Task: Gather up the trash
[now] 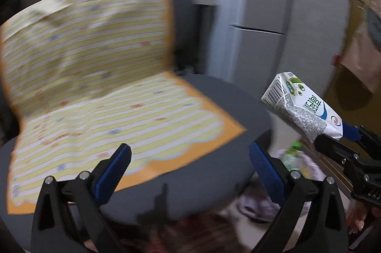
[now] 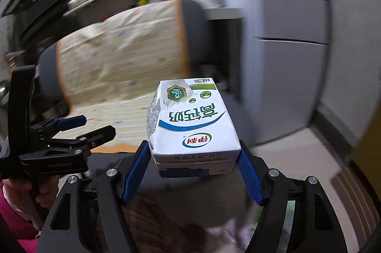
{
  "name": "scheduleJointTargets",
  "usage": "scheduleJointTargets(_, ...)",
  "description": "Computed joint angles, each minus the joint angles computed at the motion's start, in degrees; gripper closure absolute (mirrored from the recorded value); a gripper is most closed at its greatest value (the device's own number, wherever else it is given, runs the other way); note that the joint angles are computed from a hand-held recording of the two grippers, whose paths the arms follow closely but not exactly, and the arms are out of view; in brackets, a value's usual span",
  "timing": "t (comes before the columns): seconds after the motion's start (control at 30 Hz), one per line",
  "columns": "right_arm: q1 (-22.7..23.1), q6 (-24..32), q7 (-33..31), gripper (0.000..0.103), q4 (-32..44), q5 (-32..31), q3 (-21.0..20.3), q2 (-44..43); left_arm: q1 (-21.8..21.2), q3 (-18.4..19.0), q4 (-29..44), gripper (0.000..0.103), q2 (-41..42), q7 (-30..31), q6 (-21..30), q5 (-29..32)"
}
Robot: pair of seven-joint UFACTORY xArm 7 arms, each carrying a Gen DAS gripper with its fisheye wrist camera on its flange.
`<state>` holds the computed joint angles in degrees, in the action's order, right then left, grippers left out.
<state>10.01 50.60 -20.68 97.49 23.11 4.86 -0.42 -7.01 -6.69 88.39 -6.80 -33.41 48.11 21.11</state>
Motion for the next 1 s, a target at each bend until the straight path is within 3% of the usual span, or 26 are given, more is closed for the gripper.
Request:
scheduleJointTargets(0.17, -3.91, -1.23, 3.45, 0.031, -3.52, -4.01, -3.35, -3.34, -4.95, -1.93, 7.24, 0.007, 8.33, 4.06, -3.39, -1.62)
scheduleJointTargets(0.4, -7.14, -2.44, 7.91, 0.03, -6.65, -8.76, -4.7, -4.04, -11.26, -0.8, 14.29, 0.007, 15.39, 6.09, -2.13, -3.01)
scheduleJointTargets(0.47, -7.84, -2.63, 10.78, 0.025, -7.63, -12.47, -4.59, -4.17, -11.88, -0.17, 14.07, 0.007, 15.38, 6.3, -2.05, -3.21)
scheduleJointTargets(0.5, -8.32, -1.81, 13.32, 0.016, -7.39, -15.87, -4.41, -3.51, -12.08, 0.12, 14.44, 0.007, 15.79, 6.23, -1.77, -3.17)
scheduleJointTargets(0.57, -8.74, -1.57, 16.09, 0.016, -8.15, -18.11, -4.45, -3.55, -12.15, 0.57, 13.94, 0.007, 15.53, 6.3, -1.75, -3.44)
scheduleJointTargets(0.73, -8.83, -0.33, 15.21, 0.016, -7.45, -11.21, -5.11, -2.92, -11.85, 1.03, 11.93, 0.007, 14.11, 5.75, -1.16, -3.46)
scheduleJointTargets(1.0, -7.44, 4.23, 12.98, 0.016, -4.63, -9.66, -3.89, -2.36, -11.59, 0.53, 9.01, 0.007, 10.84, 3.21, 2.44, 0.32)
